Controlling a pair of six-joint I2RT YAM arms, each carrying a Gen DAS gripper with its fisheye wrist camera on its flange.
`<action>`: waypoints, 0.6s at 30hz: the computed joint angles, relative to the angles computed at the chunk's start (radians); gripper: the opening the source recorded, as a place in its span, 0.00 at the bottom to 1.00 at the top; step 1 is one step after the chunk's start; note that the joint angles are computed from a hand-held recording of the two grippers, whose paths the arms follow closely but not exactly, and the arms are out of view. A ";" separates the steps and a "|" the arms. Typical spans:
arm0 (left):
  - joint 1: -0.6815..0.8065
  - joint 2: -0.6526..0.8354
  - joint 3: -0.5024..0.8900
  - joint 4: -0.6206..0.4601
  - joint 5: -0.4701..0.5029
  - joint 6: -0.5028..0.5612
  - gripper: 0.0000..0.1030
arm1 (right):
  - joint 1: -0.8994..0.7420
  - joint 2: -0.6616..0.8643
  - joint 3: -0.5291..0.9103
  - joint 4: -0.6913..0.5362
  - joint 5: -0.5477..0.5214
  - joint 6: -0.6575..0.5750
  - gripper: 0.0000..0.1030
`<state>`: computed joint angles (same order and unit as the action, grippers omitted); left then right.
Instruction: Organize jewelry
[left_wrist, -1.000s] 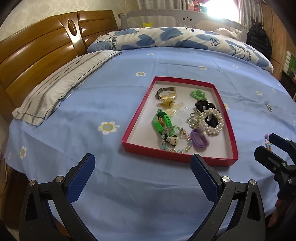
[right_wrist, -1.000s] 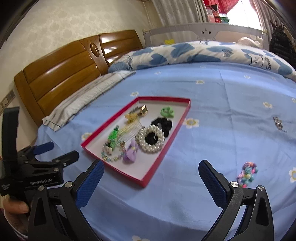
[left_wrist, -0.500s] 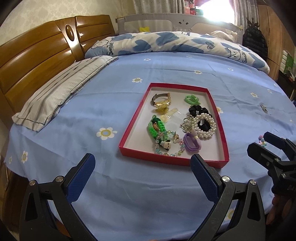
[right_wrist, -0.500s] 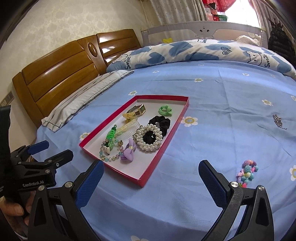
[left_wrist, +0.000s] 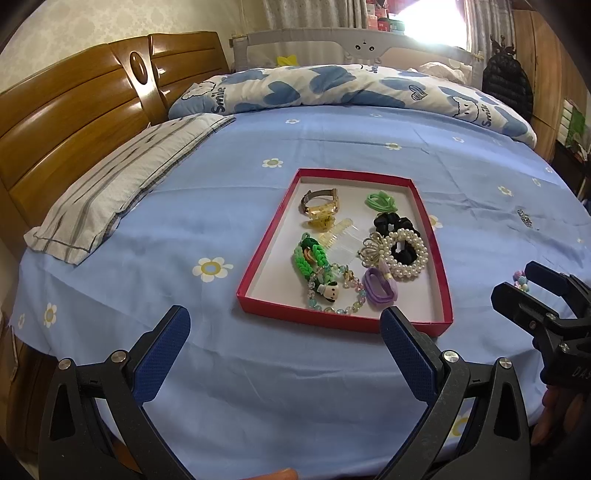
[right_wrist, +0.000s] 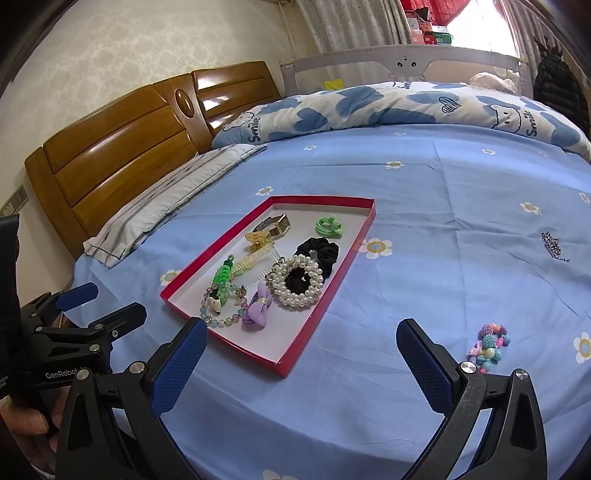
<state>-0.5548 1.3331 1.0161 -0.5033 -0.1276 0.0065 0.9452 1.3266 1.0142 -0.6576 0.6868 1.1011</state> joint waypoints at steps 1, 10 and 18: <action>0.000 -0.002 0.000 -0.001 0.000 0.000 1.00 | 0.000 0.001 0.002 0.000 0.000 -0.001 1.00; 0.003 -0.009 -0.001 -0.001 0.002 -0.001 1.00 | 0.001 0.006 0.007 -0.002 0.002 0.001 1.00; 0.003 -0.002 0.003 -0.004 0.007 0.001 1.00 | 0.008 0.017 0.017 0.002 0.007 0.001 1.00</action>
<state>-0.5523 1.3309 1.0196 -0.5072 -0.1206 0.0080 0.9532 1.3438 1.0313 -0.6553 0.6942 1.1022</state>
